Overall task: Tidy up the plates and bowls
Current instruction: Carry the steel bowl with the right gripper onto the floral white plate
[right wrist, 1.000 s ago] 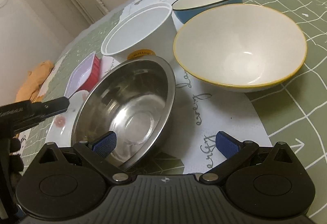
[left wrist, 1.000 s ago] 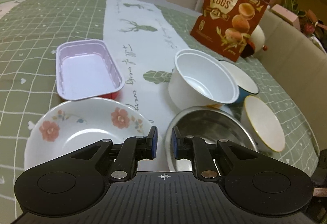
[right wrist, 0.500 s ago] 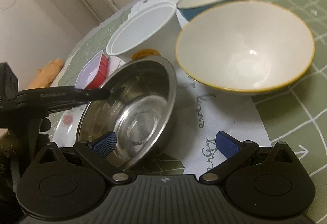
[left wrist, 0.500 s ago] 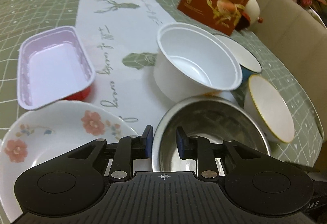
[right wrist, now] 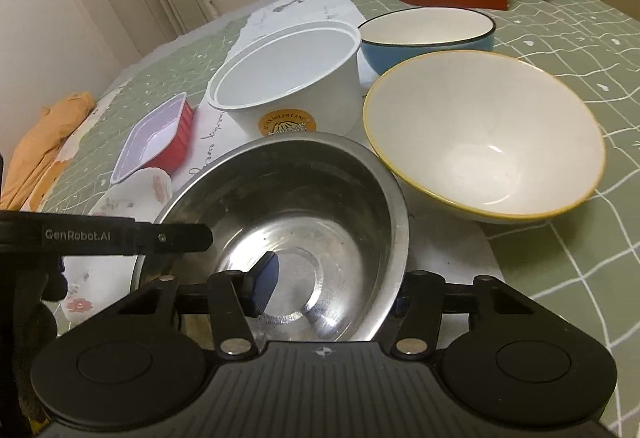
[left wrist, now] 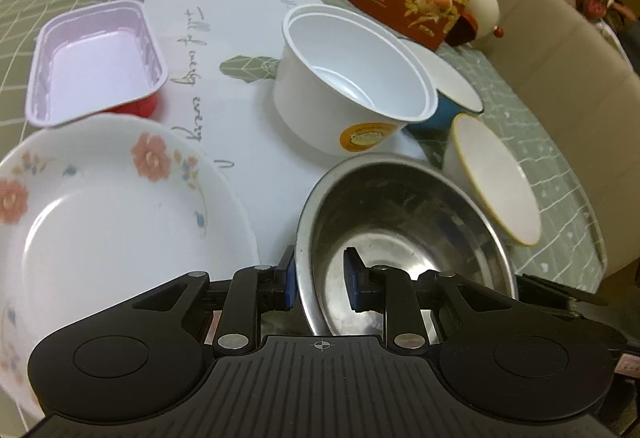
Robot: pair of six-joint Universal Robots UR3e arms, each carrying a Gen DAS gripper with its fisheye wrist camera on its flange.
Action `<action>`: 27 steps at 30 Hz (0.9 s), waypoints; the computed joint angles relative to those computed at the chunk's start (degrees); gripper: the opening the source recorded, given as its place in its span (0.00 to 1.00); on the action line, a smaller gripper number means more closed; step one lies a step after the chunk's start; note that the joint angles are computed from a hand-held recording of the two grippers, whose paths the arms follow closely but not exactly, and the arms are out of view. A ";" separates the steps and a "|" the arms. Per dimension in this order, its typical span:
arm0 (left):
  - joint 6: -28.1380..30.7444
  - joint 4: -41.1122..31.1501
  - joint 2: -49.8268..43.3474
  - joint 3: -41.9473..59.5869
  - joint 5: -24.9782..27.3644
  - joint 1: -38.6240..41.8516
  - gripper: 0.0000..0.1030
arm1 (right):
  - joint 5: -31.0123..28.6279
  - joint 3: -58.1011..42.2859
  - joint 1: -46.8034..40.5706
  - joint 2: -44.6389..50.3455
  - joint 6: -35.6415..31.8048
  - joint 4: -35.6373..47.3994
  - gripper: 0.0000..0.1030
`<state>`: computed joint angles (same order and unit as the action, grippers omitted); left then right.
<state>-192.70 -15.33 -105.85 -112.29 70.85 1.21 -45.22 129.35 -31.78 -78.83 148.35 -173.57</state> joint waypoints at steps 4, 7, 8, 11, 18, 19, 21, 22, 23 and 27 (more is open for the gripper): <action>-0.93 2.81 6.94 -6.35 -2.90 3.04 0.25 | 0.63 3.33 -0.58 -5.23 -1.66 1.38 0.52; -0.68 4.28 13.67 -11.11 -3.45 5.86 0.25 | 0.59 4.39 1.32 -7.98 -1.66 0.98 0.52; -0.51 4.52 15.80 -12.43 -2.77 6.65 0.25 | 0.68 4.29 2.41 -8.35 -1.33 0.55 0.53; 0.09 3.88 21.29 -16.31 -2.19 10.30 0.25 | 0.14 2.77 6.79 -8.13 0.45 -1.70 0.52; 0.39 0.44 27.10 -22.63 0.13 17.44 0.25 | -6.35 -3.71 19.60 -0.69 4.26 -6.91 0.52; 0.40 0.20 27.65 -23.33 0.65 18.03 0.25 | -7.49 -4.68 21.28 0.58 4.54 -7.46 0.52; 0.98 -0.27 28.77 -24.59 0.79 19.86 0.25 | -9.29 -6.52 23.94 2.69 5.17 -7.84 0.52; 1.60 -0.29 29.36 -25.36 0.59 20.83 0.25 | -10.08 -7.26 25.10 3.52 5.63 -8.01 0.52; 1.96 -0.37 29.61 -25.70 0.62 21.46 0.25 | -10.63 -7.45 26.00 4.02 5.86 -8.38 0.52; 3.51 -0.97 30.13 -26.70 -0.47 23.95 0.24 | -11.99 -8.91 28.01 5.68 6.35 -7.82 0.52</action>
